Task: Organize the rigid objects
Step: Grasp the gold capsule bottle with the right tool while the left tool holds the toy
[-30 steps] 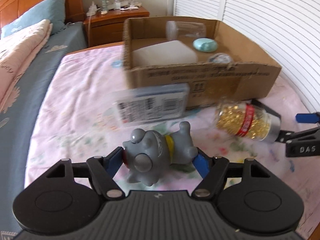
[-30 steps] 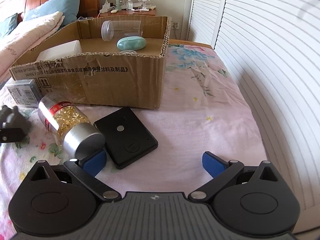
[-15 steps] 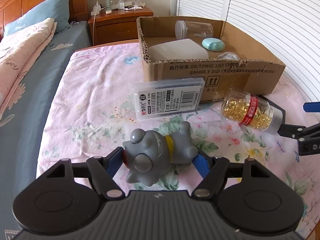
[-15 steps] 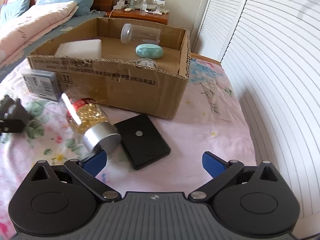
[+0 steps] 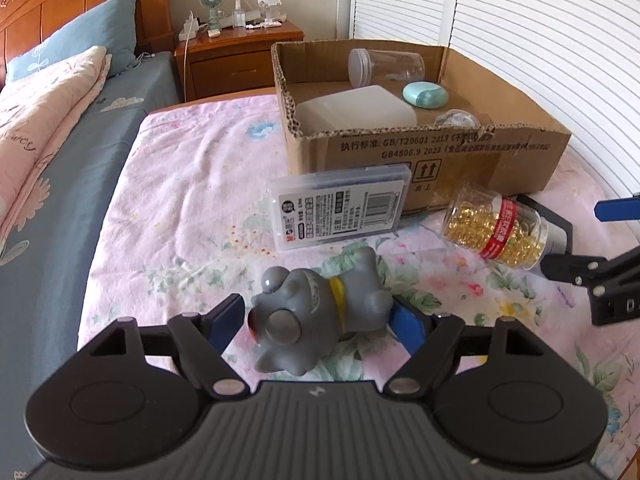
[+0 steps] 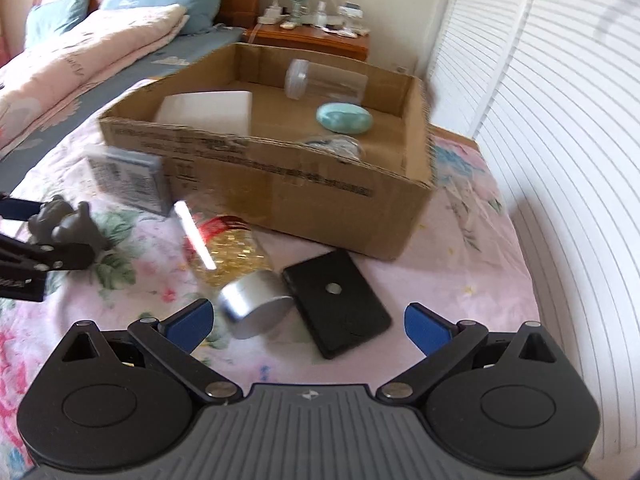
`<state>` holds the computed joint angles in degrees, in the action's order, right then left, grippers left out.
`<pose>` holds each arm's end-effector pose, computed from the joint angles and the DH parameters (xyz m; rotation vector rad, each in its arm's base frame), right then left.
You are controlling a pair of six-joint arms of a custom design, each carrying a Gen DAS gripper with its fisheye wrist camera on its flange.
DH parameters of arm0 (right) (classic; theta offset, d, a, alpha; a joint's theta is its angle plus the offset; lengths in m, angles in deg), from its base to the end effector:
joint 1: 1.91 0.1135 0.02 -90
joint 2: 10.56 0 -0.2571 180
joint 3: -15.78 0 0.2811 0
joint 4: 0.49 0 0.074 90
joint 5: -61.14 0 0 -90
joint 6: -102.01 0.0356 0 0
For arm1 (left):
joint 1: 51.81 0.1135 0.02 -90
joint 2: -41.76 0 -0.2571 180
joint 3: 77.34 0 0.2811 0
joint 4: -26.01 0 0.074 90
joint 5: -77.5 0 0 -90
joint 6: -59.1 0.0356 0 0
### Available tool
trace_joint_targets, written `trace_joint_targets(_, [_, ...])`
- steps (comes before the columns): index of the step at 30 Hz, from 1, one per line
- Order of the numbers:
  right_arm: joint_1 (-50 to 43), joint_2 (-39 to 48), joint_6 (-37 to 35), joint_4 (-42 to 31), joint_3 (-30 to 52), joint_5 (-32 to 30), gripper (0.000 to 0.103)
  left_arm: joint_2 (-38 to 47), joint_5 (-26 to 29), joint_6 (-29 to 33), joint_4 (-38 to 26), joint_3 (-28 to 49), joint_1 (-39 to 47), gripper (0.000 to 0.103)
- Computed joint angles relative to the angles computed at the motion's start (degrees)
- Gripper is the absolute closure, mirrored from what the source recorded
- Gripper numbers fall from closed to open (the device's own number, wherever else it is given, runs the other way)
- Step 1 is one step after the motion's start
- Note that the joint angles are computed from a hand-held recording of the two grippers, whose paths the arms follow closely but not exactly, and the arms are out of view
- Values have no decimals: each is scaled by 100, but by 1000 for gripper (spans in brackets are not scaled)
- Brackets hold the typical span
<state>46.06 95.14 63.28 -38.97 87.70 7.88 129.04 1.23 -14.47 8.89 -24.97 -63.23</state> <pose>0.2531 0.2490 0.1071 0.1975 2.4455 -0.2358 0.2974 -0.0687 0.1238 0.6904 2.3616 -0.2587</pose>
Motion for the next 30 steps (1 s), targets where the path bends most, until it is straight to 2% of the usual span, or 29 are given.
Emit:
trace_joint_targets(7, [-197, -263, 830, -591, -320, 100, 0, 51, 15, 0, 25, 25, 7, 24])
trace_joint_targets(9, [-179, -518, 771, -270, -554, -74, 0, 59, 20, 3, 23, 29, -1, 24])
trace_joint_targets(13, [-73, -704, 206, 682, -742, -717, 0, 53, 57, 47, 19, 17, 18, 24])
trace_joint_targets(16, [-58, -490, -86, 1117, -571, -1177, 1, 45, 100, 60, -2, 16, 59, 24])
trace_joint_targets(21, [-183, 21, -134, 1165, 3, -1373, 1, -47, 262, 188, -73, -14, 164, 24])
trace_joint_targets(26, [-323, 335, 291, 1041, 412, -1281, 1, -68, 523, 418, -206, 37, 345, 24])
trace_joint_targets(30, [-408, 558, 707, 834, 738, -1235, 1, -154, 779, 691, -273, -8, 555, 16])
